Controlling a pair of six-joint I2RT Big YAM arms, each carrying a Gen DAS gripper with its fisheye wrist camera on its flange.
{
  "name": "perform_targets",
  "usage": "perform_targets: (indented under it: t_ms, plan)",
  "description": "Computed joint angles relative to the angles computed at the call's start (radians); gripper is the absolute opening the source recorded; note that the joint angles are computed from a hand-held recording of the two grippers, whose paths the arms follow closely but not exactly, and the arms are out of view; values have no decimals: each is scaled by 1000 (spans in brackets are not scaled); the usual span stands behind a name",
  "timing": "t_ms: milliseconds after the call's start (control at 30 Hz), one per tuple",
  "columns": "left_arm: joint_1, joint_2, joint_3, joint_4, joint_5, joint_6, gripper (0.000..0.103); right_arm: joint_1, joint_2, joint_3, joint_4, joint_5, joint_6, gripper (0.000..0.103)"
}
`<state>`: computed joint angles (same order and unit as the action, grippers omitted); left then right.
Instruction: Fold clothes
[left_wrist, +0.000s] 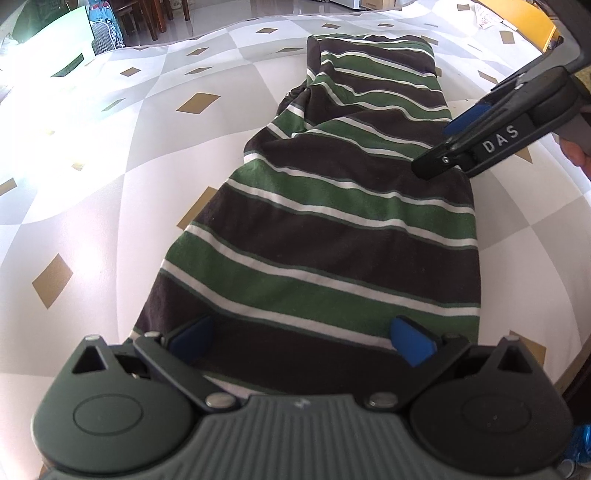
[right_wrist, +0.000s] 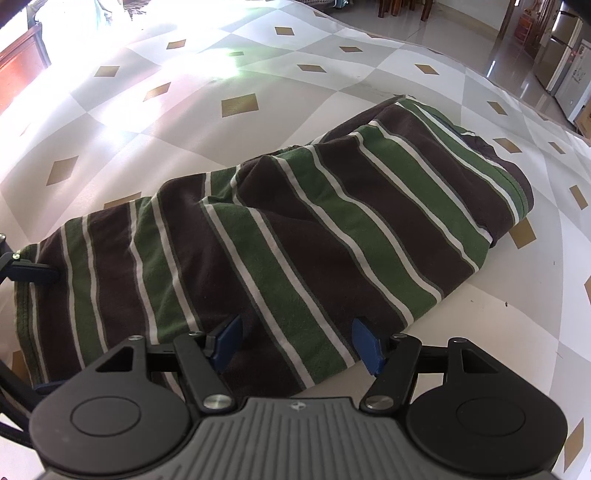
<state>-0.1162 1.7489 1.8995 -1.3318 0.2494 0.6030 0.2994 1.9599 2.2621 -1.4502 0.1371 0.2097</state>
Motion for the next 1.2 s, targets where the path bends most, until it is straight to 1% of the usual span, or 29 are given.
perform_targets:
  t_ms: [133,267,333,467,567,633,700,833,933,1000,1067,1200]
  plan:
    - [6,29,44,-8,-20,-61,103,13,-20,-31,4,-32,-23,64]
    - [14,59,87,0,-46,-138,103,32,-27,-53,-3,-37,-44,64]
    - [17,74,109,8,-65,-206,103,40,-31,-63,2,-52,-40,64]
    - [16,98,149,2,-98,-329,103,58,-39,-75,18,-83,-38,64]
    - [14,109,172,-7,-127,-394,103,60,-51,-88,23,-105,-25,64]
    - [13,116,189,-22,-136,-422,103,54,-65,-101,28,-106,-11,64]
    - [8,115,202,-36,-134,-421,103,39,-80,-111,32,-97,13,64]
    - [-11,81,185,-26,-103,-362,103,-7,-113,-128,37,-83,63,64]
    - [-23,59,177,-46,-78,-320,103,-40,-126,-125,18,-64,76,64]
    - [-35,64,180,-60,-68,-307,103,-55,-130,-125,13,-43,78,64]
    - [-47,71,181,-57,-65,-306,103,-73,-129,-123,11,-35,97,64]
    - [-72,95,200,-49,-80,-325,103,-103,-131,-135,25,-64,151,64]
